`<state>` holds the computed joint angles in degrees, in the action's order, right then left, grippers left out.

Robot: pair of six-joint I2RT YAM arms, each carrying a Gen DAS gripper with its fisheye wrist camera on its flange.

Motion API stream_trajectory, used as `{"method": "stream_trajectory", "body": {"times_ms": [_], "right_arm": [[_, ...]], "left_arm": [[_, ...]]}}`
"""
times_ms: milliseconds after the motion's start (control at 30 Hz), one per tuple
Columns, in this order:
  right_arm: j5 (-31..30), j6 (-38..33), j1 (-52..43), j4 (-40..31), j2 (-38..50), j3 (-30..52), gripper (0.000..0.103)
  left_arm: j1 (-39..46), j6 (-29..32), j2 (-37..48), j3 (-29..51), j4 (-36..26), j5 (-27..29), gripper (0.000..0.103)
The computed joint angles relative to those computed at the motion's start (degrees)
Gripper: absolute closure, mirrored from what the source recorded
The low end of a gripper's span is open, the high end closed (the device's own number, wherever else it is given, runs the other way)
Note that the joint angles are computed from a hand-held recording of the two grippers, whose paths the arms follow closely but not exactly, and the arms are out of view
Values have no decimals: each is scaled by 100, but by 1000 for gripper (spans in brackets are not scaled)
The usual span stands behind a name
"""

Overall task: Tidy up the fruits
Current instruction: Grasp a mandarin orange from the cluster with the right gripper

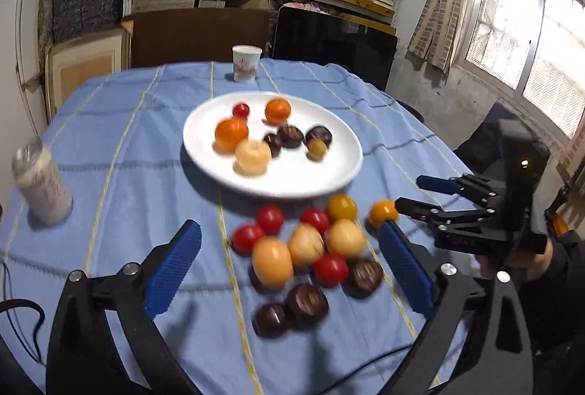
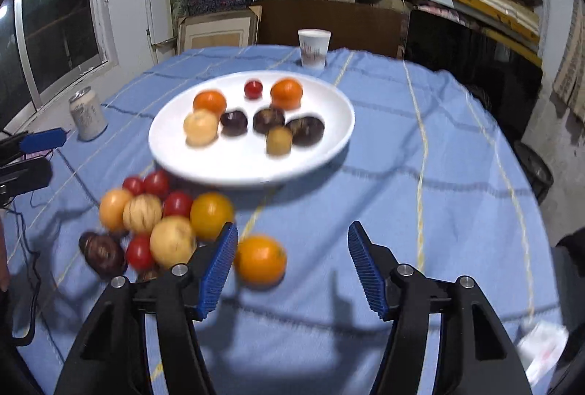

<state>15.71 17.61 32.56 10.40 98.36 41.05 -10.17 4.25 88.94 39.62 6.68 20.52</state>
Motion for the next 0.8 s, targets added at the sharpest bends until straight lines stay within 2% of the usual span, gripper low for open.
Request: {"method": "stream_trajectory", "body": {"times_ms": [67, 167, 467, 533, 600, 633, 800], "right_arm": [[63, 105, 160, 181, 88, -139, 39], [145, 170, 297, 141, 279, -22, 40], [305, 458, 295, -4, 773, 543, 40], [234, 484, 281, -46, 825, 601, 48], [184, 462, 280, -79, 847, 621, 61], [191, 447, 291, -98, 848, 619, 64], [251, 461, 493, -62, 582, 338, 64]], "left_arm": [[99, -159, -162, -437, 145, 160, 8], [161, -238, -225, -838, 354, 12, 8], [91, -35, -260, -1286, 601, -412, 8], [50, -14, -263, -1291, 606, -486, 8], [38, -13, -250, -1294, 623, -516, 8], [34, -19, -226, -1279, 618, -521, 8], [9, -21, -173, -1208, 559, -606, 8]]}}
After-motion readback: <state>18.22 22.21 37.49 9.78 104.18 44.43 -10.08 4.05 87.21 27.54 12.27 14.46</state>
